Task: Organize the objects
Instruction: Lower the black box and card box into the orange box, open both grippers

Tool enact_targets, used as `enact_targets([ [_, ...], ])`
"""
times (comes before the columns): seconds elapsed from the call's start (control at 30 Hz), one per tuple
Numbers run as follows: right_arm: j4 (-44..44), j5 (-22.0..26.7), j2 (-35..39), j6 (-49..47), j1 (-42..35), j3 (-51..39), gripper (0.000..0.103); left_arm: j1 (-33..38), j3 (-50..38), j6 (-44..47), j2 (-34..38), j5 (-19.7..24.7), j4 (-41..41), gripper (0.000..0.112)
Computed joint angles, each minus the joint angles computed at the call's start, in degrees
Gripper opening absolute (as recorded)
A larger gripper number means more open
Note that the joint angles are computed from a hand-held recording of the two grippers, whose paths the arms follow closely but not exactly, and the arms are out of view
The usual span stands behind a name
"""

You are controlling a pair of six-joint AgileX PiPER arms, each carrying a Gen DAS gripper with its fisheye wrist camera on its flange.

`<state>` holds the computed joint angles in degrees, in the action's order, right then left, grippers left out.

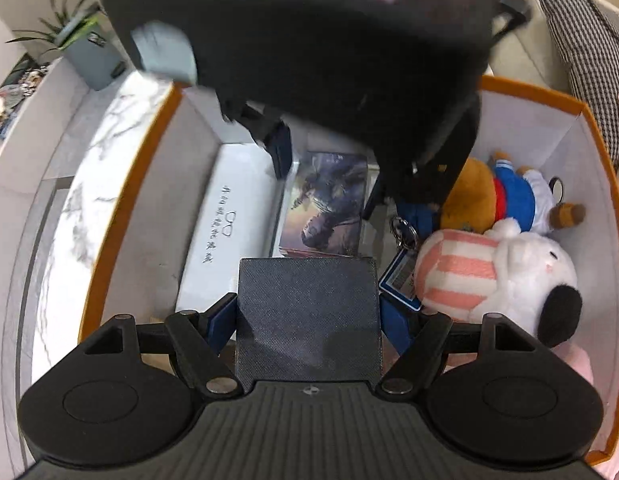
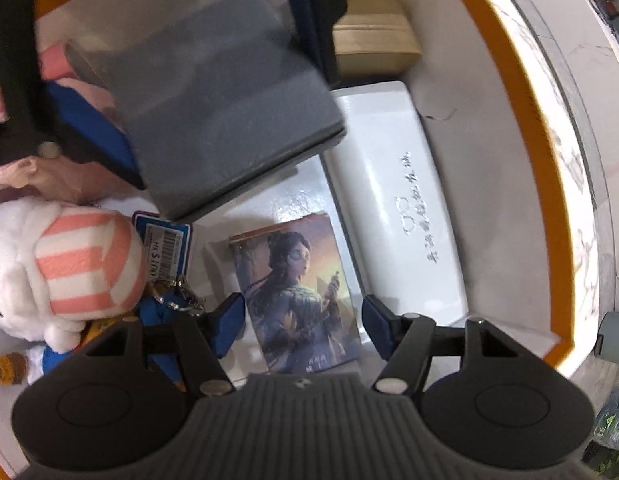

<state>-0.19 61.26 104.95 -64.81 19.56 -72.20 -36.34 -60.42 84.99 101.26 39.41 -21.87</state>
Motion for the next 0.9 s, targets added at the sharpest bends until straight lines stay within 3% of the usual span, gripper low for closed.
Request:
enact_targets([
  [0.33,4.3,-0.3,-3.9,-2.0,-3.4,2.1,0.067,-4.7,-5.2,-5.5,6.1,2.9,9.2,0.087],
  [0.43,3.7,-1.6,-4.5,-2.4,-3.8,3.5,0.067,-4.3,-7.1,-3.9,7.8,5.7,7.9,0.087],
  [0.9,7.1,-1.2,-8.1,-7.5,-6.0,6.7,0.067,-5.5,-3.9,-5.4,7.5,-0.8,10.1,0.089],
])
